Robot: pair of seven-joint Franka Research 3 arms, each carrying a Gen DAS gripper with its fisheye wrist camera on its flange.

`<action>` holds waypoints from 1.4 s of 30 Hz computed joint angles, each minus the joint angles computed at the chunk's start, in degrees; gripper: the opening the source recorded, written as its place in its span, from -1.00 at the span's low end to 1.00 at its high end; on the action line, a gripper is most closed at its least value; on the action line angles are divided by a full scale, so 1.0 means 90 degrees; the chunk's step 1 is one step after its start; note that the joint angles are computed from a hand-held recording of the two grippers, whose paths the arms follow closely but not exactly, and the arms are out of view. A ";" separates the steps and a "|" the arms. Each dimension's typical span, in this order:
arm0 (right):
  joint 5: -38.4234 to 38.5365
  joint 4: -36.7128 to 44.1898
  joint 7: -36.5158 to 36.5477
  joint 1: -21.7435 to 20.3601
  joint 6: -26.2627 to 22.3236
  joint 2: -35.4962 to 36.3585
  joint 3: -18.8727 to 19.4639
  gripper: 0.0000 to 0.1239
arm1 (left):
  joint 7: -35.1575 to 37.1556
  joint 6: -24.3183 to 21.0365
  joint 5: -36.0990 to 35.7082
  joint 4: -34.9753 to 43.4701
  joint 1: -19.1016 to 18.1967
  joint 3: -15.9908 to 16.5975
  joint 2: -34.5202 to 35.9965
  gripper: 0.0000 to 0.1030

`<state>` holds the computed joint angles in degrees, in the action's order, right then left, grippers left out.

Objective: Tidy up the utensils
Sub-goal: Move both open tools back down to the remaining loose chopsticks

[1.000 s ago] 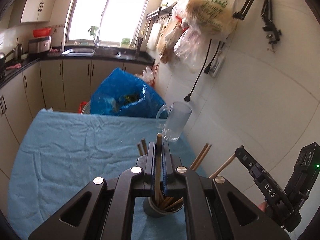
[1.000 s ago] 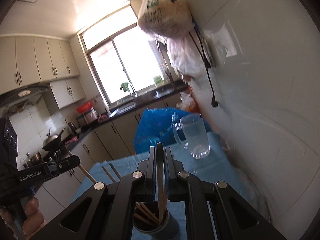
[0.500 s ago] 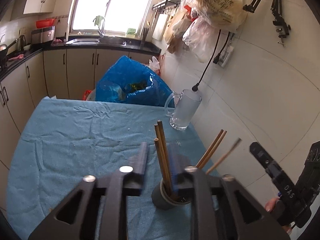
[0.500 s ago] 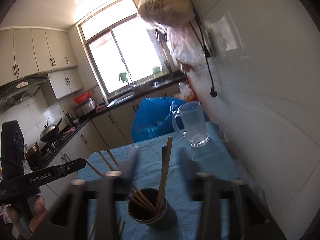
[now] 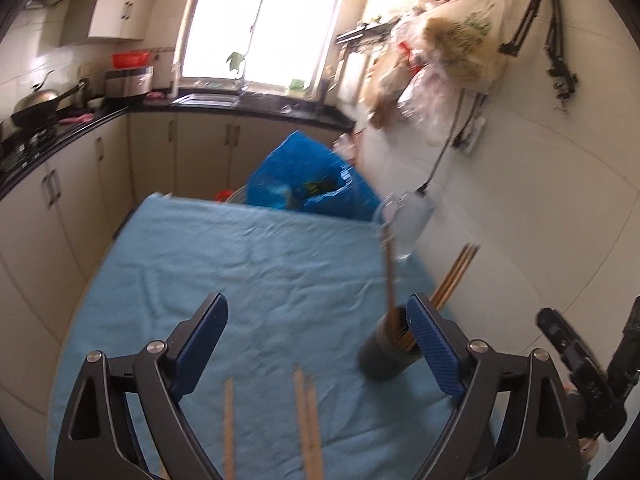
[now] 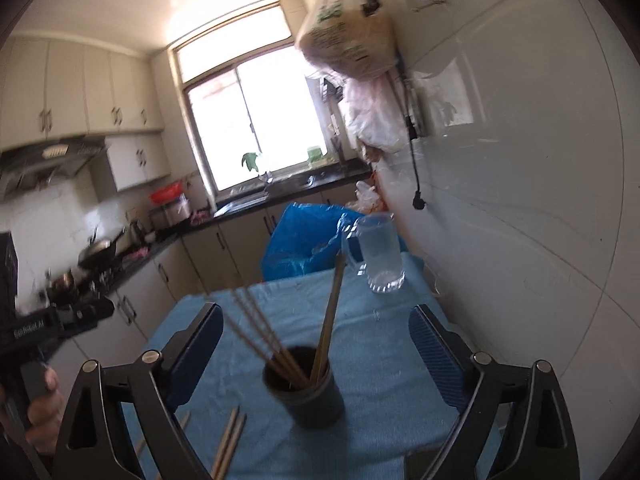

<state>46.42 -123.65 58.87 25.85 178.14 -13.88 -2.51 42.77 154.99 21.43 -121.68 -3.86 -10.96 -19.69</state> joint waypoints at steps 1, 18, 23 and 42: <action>-0.0065 -0.0098 -0.0002 -0.0007 -0.0054 -0.0061 0.0051 0.61 | 0.0034 -0.0074 -0.0063 -0.0165 -0.0029 0.0047 -0.0130 0.75; -0.0622 -0.0061 0.0143 0.0102 -0.1538 0.0375 0.0688 0.62 | 0.0493 -0.0532 -0.1292 -0.2681 0.0104 0.0801 -0.1681 0.75; -0.1486 0.0434 0.0767 -0.0060 -0.1865 0.0941 0.1046 0.62 | 0.0646 -0.0465 -0.1417 -0.2901 0.0149 0.0885 -0.1812 0.75; -0.4497 0.4607 0.3574 0.0144 -0.5214 0.4225 0.0819 -0.38 | 0.1329 -0.0121 -0.1898 -0.3239 0.0102 0.1194 -0.2020 0.75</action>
<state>5.95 -82.18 91.04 27.15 131.22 24.15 4.86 54.73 153.90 4.34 -150.83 -2.94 -0.21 -37.87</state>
